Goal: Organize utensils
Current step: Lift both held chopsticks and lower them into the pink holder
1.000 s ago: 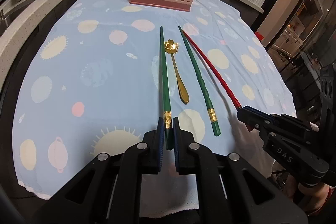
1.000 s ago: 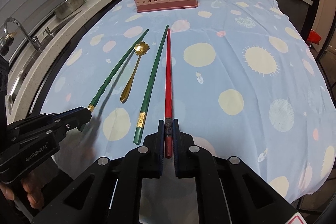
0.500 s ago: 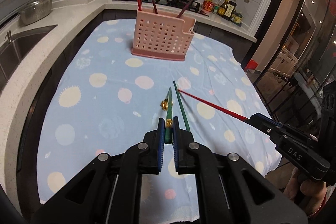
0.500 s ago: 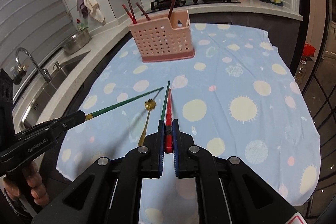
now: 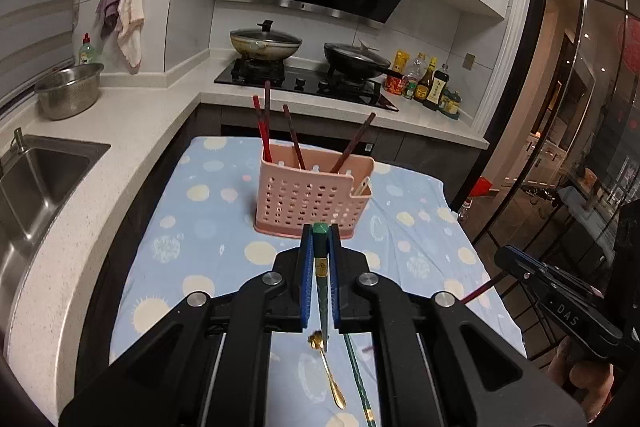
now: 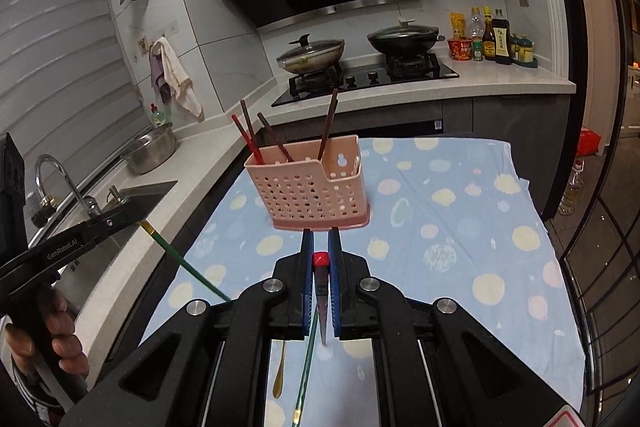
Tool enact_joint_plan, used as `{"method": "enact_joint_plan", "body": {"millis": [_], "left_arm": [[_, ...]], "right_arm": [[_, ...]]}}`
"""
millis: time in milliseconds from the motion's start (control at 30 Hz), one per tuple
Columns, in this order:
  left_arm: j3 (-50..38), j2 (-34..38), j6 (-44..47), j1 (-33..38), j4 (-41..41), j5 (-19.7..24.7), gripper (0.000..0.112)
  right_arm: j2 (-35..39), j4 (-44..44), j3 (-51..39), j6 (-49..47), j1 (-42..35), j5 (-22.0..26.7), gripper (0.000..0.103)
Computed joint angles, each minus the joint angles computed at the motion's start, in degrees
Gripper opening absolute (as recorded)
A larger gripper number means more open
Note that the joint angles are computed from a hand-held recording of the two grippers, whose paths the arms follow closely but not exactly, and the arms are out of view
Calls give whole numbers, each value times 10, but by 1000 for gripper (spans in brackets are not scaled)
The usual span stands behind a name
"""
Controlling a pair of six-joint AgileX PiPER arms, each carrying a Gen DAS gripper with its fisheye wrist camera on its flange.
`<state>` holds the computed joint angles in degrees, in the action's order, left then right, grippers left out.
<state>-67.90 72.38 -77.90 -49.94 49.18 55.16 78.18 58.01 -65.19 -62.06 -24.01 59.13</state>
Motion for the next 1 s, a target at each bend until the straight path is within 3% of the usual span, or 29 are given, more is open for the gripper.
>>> {"method": "enact_joint_plan", "body": {"millis": [367, 667, 867, 1000], "left_arm": [[-140, 70, 146, 134, -44, -52, 7], [-357, 179, 298, 228, -112, -59, 7], [-476, 256, 370, 282, -169, -60, 7], [-492, 290, 395, 307, -205, -64, 7]], "right_arm": [[104, 11, -184, 97, 85, -43, 7], [237, -50, -448, 242, 170, -84, 7], [347, -122, -628, 345, 213, -78, 7], [402, -166, -693, 389, 232, -61, 7]]}}
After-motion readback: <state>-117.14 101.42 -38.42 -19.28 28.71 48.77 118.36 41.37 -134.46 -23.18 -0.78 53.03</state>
